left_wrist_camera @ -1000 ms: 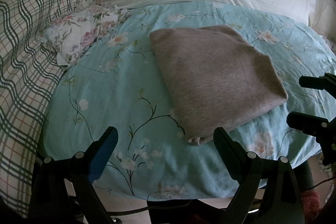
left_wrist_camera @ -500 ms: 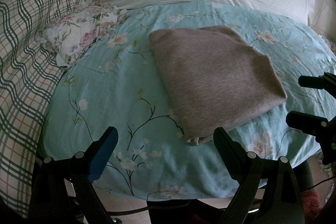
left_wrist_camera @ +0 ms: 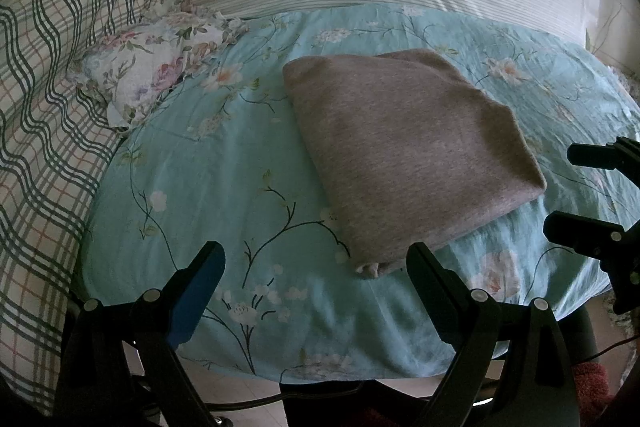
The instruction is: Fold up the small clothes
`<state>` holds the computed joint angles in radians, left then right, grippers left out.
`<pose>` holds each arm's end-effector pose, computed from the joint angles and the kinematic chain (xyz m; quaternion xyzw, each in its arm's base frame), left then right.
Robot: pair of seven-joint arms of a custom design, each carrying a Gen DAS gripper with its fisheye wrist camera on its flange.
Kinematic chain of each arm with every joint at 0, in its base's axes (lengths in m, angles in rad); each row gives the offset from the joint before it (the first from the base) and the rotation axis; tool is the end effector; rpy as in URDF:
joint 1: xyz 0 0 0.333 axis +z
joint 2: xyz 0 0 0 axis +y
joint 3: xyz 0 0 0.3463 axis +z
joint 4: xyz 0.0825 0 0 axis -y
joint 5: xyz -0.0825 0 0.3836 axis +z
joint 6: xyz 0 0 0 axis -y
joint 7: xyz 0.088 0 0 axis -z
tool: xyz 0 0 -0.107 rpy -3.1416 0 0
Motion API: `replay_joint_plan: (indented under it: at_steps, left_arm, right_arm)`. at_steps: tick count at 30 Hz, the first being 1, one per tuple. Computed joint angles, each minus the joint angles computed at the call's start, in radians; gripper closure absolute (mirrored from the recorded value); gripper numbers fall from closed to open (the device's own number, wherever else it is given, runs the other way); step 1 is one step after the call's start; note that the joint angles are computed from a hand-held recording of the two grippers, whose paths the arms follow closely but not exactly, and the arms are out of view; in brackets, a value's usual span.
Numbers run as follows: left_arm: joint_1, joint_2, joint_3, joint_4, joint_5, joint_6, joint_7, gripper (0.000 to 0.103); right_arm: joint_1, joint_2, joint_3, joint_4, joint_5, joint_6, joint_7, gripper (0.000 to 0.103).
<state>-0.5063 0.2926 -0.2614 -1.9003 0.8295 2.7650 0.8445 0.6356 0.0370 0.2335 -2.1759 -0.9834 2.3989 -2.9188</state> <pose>0.4648 -0.4715 0.4390 -0.3964 0.8491 -0.2643 0.2283 0.3670 0.4231 0.4267 -0.5789 0.7333 -0.2528 0.2514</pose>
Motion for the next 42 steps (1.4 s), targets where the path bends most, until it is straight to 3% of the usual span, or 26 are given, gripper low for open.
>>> replay_joint_plan:
  at_steps: [42]
  left_arm:
    - [-0.003,0.009,-0.001,0.013,-0.018,0.002,0.028,0.010]
  right_arm:
    - [-0.017,-0.031,0.004,-0.025,0.001,-0.009,0.001,0.000]
